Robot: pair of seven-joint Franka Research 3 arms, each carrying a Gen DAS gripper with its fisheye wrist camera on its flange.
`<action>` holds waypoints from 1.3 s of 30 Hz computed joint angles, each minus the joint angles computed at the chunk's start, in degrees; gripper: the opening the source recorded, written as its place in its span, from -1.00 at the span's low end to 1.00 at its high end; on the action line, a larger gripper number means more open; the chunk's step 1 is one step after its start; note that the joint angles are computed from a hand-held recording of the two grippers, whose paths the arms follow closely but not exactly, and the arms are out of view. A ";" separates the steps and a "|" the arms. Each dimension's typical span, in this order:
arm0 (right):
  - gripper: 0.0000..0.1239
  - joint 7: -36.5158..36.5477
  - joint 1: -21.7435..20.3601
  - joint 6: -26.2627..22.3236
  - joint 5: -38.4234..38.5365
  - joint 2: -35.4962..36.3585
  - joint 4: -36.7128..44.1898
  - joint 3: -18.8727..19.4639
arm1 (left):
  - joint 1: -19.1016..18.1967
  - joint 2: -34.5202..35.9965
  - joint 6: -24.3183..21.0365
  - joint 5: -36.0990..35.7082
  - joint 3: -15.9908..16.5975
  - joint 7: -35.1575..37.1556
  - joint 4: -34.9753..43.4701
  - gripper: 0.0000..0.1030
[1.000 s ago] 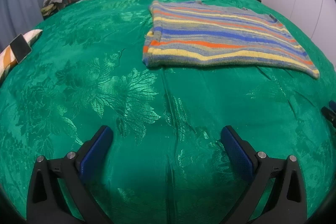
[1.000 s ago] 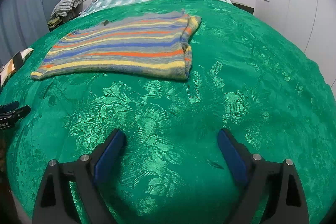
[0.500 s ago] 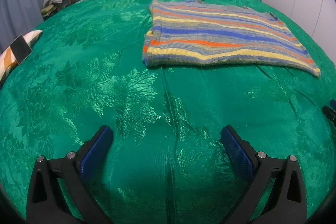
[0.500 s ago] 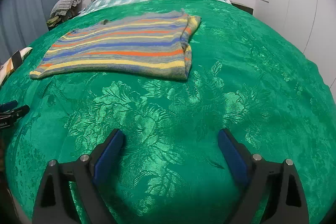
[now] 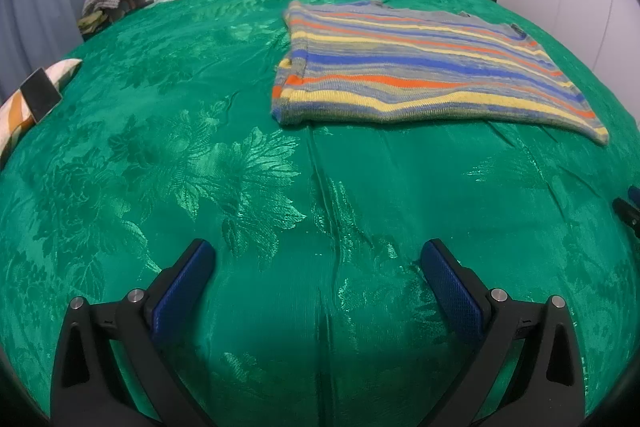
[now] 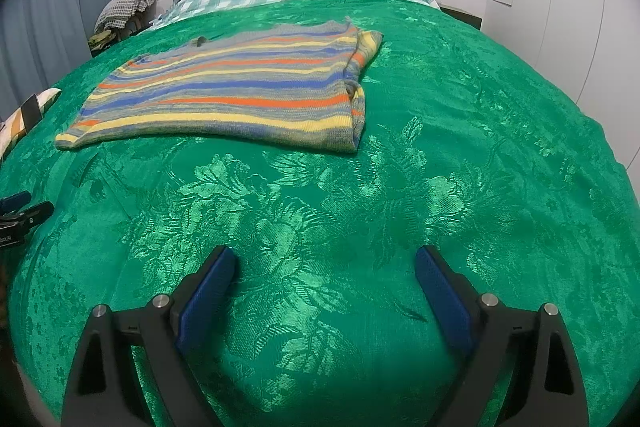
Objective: Fold small clothes
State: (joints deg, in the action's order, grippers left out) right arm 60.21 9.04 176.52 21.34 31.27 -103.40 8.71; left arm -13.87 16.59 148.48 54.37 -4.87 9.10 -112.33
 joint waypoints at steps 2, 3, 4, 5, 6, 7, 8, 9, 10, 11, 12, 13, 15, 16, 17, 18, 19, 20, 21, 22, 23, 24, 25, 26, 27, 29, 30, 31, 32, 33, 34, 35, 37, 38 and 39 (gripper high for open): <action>0.47 0.03 0.11 0.06 -0.03 -0.03 -0.03 -0.11 | -0.05 -0.01 -0.02 0.07 0.03 -0.10 -0.01 0.99; 0.47 -0.03 0.03 0.09 0.01 -0.02 -0.03 -0.03 | -0.07 -0.02 -0.04 0.14 0.05 -0.16 -0.02 0.99; 0.47 -0.07 -0.03 0.08 0.04 0.01 0.00 0.02 | -0.09 -0.06 -0.08 0.21 0.06 -0.19 -0.05 0.99; 0.47 -0.08 -0.02 0.07 0.05 0.01 0.00 0.02 | -0.11 -0.07 -0.12 0.27 0.06 -0.23 -0.04 0.99; 0.47 -0.14 -0.07 0.20 0.07 -0.01 -0.06 0.07 | -0.12 -0.09 -0.07 0.41 0.09 -0.36 -0.09 0.99; 0.47 -0.41 -0.41 0.49 0.23 -0.06 -0.24 0.48 | -0.13 -0.12 -0.02 0.55 0.10 -0.47 -0.14 0.99; 0.47 -0.70 -0.80 0.74 0.45 -0.11 -0.42 0.94 | -0.16 -0.14 0.03 0.76 0.14 -0.66 -0.18 0.99; 0.48 -0.92 -1.07 0.90 0.60 -0.11 -0.48 1.25 | -0.22 -0.14 0.05 1.05 0.17 -0.93 -0.21 0.99; 0.48 -1.26 -1.59 0.83 0.84 -0.06 -0.43 1.80 | -0.32 -0.18 0.12 1.57 0.26 -1.44 -0.31 0.99; 0.48 -1.38 -1.68 0.82 0.99 -0.10 -0.47 1.93 | -0.36 -0.18 0.11 1.87 0.28 -1.72 -0.32 0.99; 0.48 -1.50 -1.75 0.81 1.11 -0.11 -0.49 2.02 | -0.34 -0.15 -0.03 1.81 0.20 -1.65 -0.26 0.99; 0.48 -1.59 -1.73 0.87 1.19 -0.11 -0.53 2.01 | -0.35 -0.12 -0.17 1.86 0.16 -1.64 -0.21 0.99; 0.49 -1.70 -1.71 0.84 1.32 -0.08 -0.47 1.98 | -0.34 -0.14 -0.18 1.96 0.10 -1.77 -0.25 0.99; 0.49 -1.70 -1.62 0.83 1.35 -0.10 -0.49 1.89 | -0.34 -0.12 -0.25 1.90 0.04 -1.71 -0.21 0.99; 0.49 -1.73 -1.60 0.83 1.39 -0.10 -0.48 1.88 | -0.33 -0.13 -0.26 1.93 0.04 -1.72 -0.23 0.99; 0.49 -1.74 -1.50 0.90 1.40 -0.09 -0.49 1.77 | -0.28 -0.12 -0.22 1.92 0.03 -1.68 -0.22 0.99; 0.49 -1.76 -1.49 0.90 1.42 -0.09 -0.49 1.76 | -0.29 -0.14 -0.26 1.90 0.01 -1.68 -0.23 0.99; 0.49 -1.68 -1.32 0.87 1.37 -0.08 -0.44 1.56 | -0.29 -0.14 -0.22 1.96 0.02 -1.75 -0.25 0.99; 0.49 -1.64 -1.23 0.92 1.34 -0.07 -0.44 1.45 | -0.28 -0.12 -0.22 1.98 0.02 -1.77 -0.23 0.99; 0.49 -1.65 -1.24 0.99 1.34 -0.06 -0.45 1.43 | -0.34 -0.11 -0.33 2.07 0.02 -1.86 -0.20 0.99; 0.49 -1.60 -1.15 0.99 1.30 -0.06 -0.44 1.36 | -0.33 -0.11 -0.35 2.10 0.02 -1.84 -0.20 0.99; 0.49 -1.55 -1.07 1.04 1.27 -0.09 -0.49 1.26 | -0.34 -0.15 -0.40 2.12 0.01 -1.86 -0.20 0.99; 0.49 -1.58 -1.13 1.08 1.26 -0.10 -0.50 1.30 | -0.36 -0.17 -0.40 2.20 0.01 -1.95 -0.22 0.99; 0.49 -1.55 -1.13 0.99 1.26 -0.08 -0.45 1.33 | -0.38 -0.20 -0.42 2.27 0.01 -2.05 -0.22 0.99; 0.49 -1.54 -1.13 0.99 1.25 -0.08 -0.45 1.34 | -0.35 -0.18 -0.43 2.24 -0.01 -2.01 -0.21 0.99; 0.49 -1.67 -1.39 0.86 1.37 -0.06 -0.42 1.64 | -0.42 -0.23 -0.55 2.40 -0.03 -2.16 -0.19 0.99; 0.50 -1.80 -1.67 0.56 1.51 -0.10 -0.37 1.93 | -0.49 -0.36 -0.54 2.68 0.00 -2.34 -0.27 0.99; 0.50 -2.03 -2.07 0.12 1.73 -0.18 -0.32 2.33 | -0.48 -0.63 -0.63 2.64 -0.11 -2.11 -0.39 0.99; 0.51 -2.16 -2.25 -0.50 1.90 -0.31 -0.23 2.45 | -0.37 -0.97 -1.10 1.83 -0.45 -1.02 -0.39 0.99; 0.51 -1.83 -1.85 -2.18 1.72 -0.66 0.10 1.76 | -0.31 -1.12 -1.90 0.74 -0.85 0.33 -0.13 0.97; 0.51 -1.27 -1.27 -4.74 1.33 -1.13 0.71 0.73 | -0.07 -1.42 -2.95 -1.95 -1.83 3.93 0.62 0.96; 0.51 -1.15 -1.48 -8.06 1.36 -2.03 1.23 0.40 | -0.05 -1.75 -2.47 -3.07 -2.39 6.22 1.05 0.96; 0.51 -2.76 -3.61 -10.91 4.39 -3.95 1.03 1.84 | -1.27 -2.36 1.90 0.71 -2.49 7.52 2.09 0.96; 0.51 -4.21 -5.02 -10.42 7.00 -5.20 0.28 2.90 | -2.13 -1.81 3.42 3.18 -2.45 8.18 3.58 0.96; 0.51 -5.48 -5.80 -10.09 9.00 -5.88 -0.03 3.41 | -2.77 -0.16 4.85 4.13 -2.88 10.95 6.38 0.96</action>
